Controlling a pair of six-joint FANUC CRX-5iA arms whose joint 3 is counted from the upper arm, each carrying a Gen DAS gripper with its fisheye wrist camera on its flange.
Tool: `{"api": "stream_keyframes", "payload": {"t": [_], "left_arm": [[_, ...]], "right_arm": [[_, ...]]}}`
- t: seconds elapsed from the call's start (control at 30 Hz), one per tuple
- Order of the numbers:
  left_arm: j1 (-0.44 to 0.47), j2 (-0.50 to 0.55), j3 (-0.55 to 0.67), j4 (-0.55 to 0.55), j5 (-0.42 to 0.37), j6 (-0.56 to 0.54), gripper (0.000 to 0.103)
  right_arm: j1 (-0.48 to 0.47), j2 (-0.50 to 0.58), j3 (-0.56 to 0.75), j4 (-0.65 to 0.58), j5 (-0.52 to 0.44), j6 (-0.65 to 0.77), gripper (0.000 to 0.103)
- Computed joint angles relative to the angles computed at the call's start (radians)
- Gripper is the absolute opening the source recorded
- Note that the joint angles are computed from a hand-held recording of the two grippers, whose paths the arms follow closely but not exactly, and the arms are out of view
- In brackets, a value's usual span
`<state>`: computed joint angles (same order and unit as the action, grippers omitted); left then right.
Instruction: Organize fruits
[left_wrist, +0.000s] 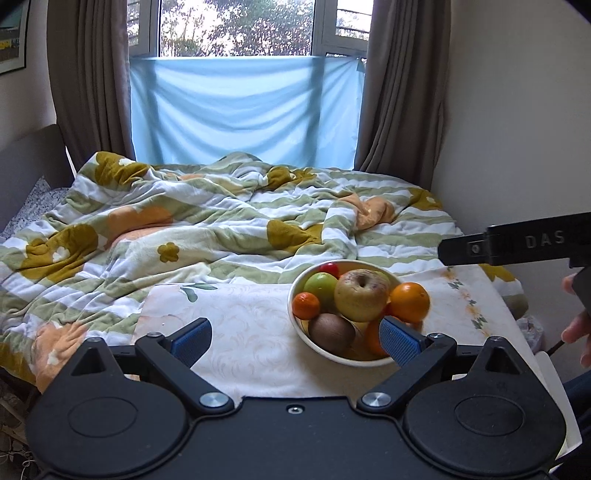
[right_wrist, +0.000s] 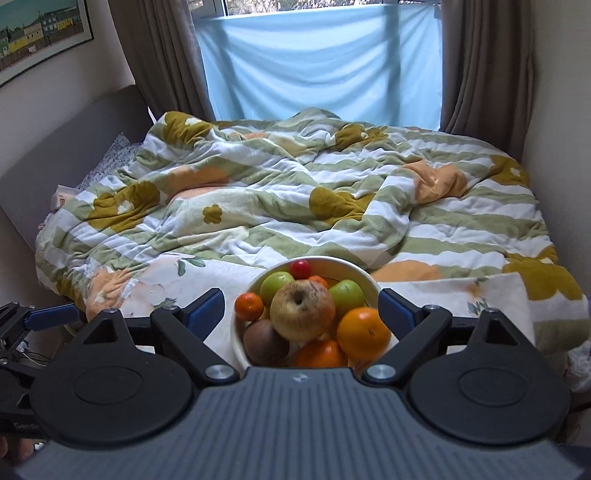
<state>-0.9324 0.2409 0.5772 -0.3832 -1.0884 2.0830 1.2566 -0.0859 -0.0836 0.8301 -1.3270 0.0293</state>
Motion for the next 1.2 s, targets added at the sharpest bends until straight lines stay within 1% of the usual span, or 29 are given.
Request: {"api": "stream_keyframes", "payload": {"t": [0.1,0.3,0.5,0.63,0.87,1.2], "left_arm": [[-0.050,-0.029,-0.013,-0.059,-0.026,0.039,0.103],[-0.129,-0.067,-0.029,-0.143,-0.081,0.084,0.103],[-0.167,-0.084,-0.045,-0.166,-0.128,0.123,0.103],[-0.185,-0.090,-0.057,-0.173,-0.142,0.132,0.103],[-0.198,-0.100,-0.073,-0.178,-0.144,0.145,0.103],[-0.207,-0.103,-0.072,-0.193,-0.152,0.155,0.103]], "right_arm": [[0.091,-0.030,-0.024,0.039,-0.080,-0.074,0.103],[0.254,-0.055,-0.043,0.068,-0.250,-0.205,0.103],[0.379,-0.043,-0.035,0.029,-0.422,-0.302,0.103],[0.438,-0.013,-0.022,-0.005,-0.518,-0.332,0.103],[0.474,0.009,-0.015,-0.036,-0.575,-0.362,0.103],[0.477,0.004,-0.009,-0.048,-0.577,-0.388,0.103]]}}
